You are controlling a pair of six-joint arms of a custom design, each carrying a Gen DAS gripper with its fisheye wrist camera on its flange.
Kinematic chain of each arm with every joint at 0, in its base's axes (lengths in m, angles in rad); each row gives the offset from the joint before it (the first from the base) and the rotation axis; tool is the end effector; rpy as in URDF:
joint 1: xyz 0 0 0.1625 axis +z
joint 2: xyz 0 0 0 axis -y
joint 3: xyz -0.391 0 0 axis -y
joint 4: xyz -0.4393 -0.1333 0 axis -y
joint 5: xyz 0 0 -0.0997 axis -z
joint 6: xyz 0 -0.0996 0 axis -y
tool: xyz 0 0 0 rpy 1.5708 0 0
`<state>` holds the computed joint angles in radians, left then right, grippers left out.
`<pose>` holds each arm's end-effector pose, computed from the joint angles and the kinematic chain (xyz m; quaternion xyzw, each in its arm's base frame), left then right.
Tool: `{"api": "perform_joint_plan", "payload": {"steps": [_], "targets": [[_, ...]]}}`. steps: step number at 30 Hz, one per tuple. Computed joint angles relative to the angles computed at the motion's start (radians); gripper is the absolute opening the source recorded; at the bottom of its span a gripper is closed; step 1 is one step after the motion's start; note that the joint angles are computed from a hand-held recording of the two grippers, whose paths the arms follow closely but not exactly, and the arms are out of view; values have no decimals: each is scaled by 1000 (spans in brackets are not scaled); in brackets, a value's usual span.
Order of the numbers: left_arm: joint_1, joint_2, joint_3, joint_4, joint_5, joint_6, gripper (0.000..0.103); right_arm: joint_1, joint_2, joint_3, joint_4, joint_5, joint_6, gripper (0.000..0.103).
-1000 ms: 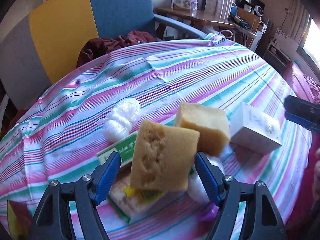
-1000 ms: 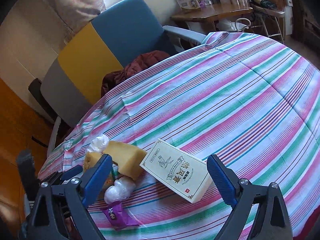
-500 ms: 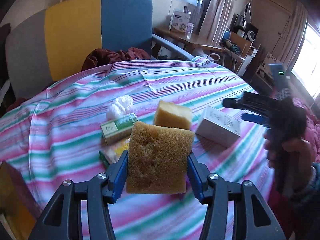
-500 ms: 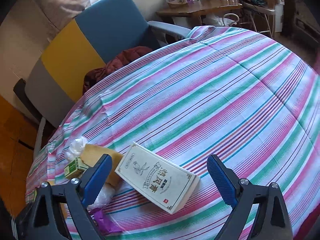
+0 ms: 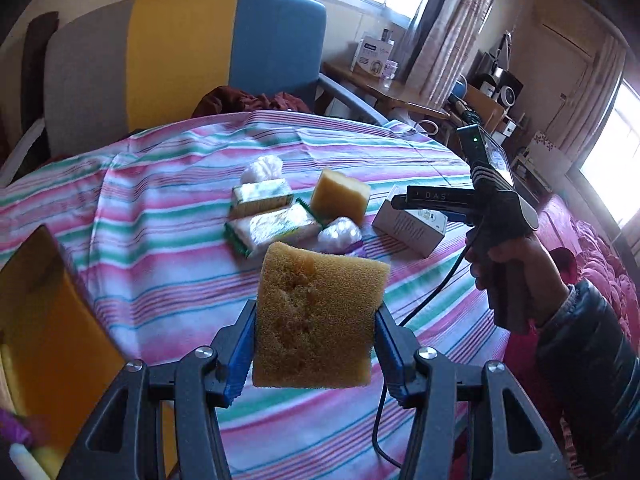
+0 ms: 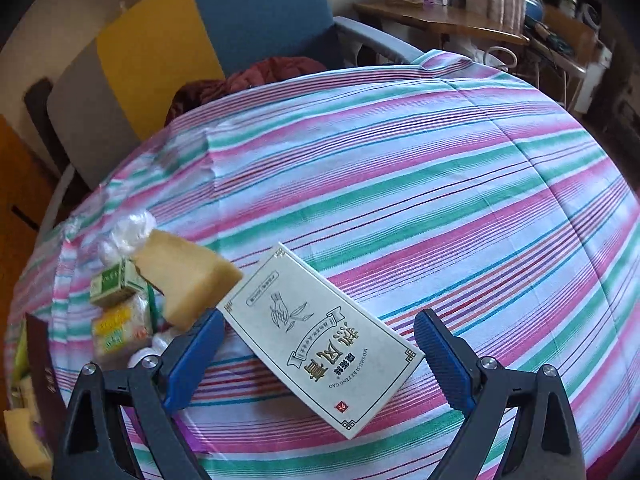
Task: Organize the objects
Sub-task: 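Grasp the brown sponge with the left tool while the right tool grasps the white printed box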
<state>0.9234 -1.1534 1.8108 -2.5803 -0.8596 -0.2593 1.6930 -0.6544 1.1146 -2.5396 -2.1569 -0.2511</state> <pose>-0.2193 -0.6188 0.2151 0.1181 0.9174 -0.2977 0.2362 0.1790 -0.8156 0.1815 0.1005 -0.9240 0.2223 0.2945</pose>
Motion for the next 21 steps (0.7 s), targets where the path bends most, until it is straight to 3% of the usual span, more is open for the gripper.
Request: {"api": "perform_joint_plan", "payload": {"steps": [4,6,8,15,21], "targets": [[-10,-57,63,8,15,-55,55,10,13,4,-12,-51,-73,85],[-15,-83,91,3,24,-77,55,16,23,4,-21,-86,-112,65],[-21,-109,119,-8,38,-93,55,21,27,10,-46,-108,-149,58],[-30,-234,224,-8,112,-195,55,22,26,8,-37,-114,-150,55],[-18,-373,314,43,217,-370,55,26,32,8,-67,-144,-156,53]]}}
